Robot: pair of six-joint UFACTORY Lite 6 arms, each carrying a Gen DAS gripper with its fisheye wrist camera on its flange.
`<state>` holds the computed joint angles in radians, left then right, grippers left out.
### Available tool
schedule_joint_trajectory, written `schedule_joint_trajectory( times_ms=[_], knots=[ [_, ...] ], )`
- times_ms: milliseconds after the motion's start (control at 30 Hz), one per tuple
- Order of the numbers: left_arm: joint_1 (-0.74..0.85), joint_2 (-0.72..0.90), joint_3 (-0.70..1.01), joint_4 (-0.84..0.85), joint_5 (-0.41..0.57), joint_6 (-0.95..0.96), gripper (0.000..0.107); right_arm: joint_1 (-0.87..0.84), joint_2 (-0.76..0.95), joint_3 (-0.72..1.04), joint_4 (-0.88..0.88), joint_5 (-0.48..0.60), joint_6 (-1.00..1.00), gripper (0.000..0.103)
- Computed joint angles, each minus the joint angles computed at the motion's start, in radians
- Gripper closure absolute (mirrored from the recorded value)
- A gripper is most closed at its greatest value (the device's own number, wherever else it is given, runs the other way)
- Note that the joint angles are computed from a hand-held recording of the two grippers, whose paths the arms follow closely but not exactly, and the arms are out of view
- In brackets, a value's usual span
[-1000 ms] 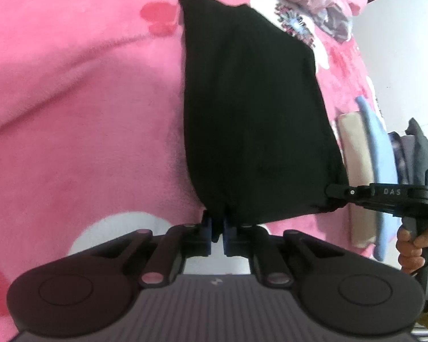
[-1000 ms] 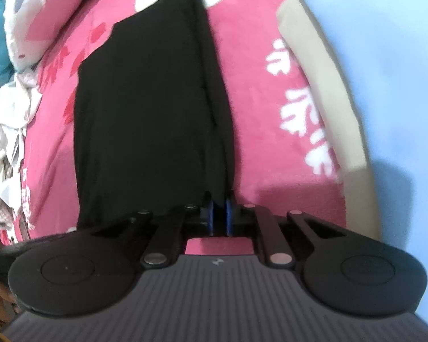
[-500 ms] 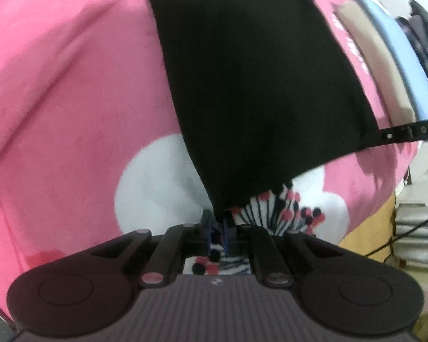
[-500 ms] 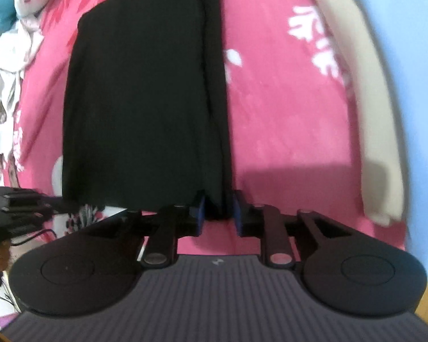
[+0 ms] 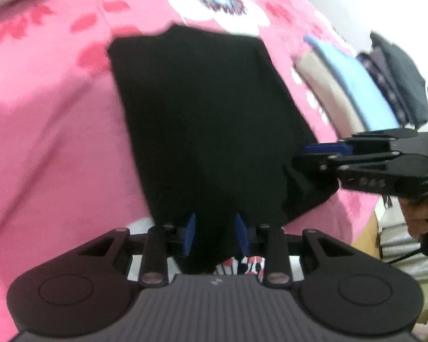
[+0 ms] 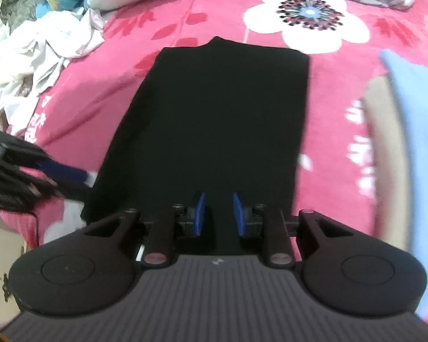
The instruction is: Fold clothes
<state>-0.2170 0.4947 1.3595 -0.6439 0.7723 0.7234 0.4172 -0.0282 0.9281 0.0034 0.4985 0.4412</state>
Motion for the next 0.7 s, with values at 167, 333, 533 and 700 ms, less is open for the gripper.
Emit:
schedule_joint_trajectory(
  times_ms=[167, 333, 533, 700],
  knots=[
    [0.002, -0.037, -0.114, -0.042, -0.075, 0.109, 0.074, 0.062, -0.110, -0.127, -0.086, 0.115, 0.106, 0.083],
    [0.055, -0.004, -0.084, -0.086, -0.019, 0.140, 0.074, 0.121, -0.100, -0.025, -0.132, 0.242, 0.200, 0.088],
    [0.081, 0.015, -0.084, -0.137, 0.006, 0.166, 0.074, 0.113, 0.099, 0.166, -0.125, 0.076, 0.164, 0.088],
    [0.106, 0.046, -0.065, -0.168, 0.038, 0.184, 0.074, 0.105, 0.128, 0.085, 0.047, 0.067, 0.084, 0.089]
  ],
)
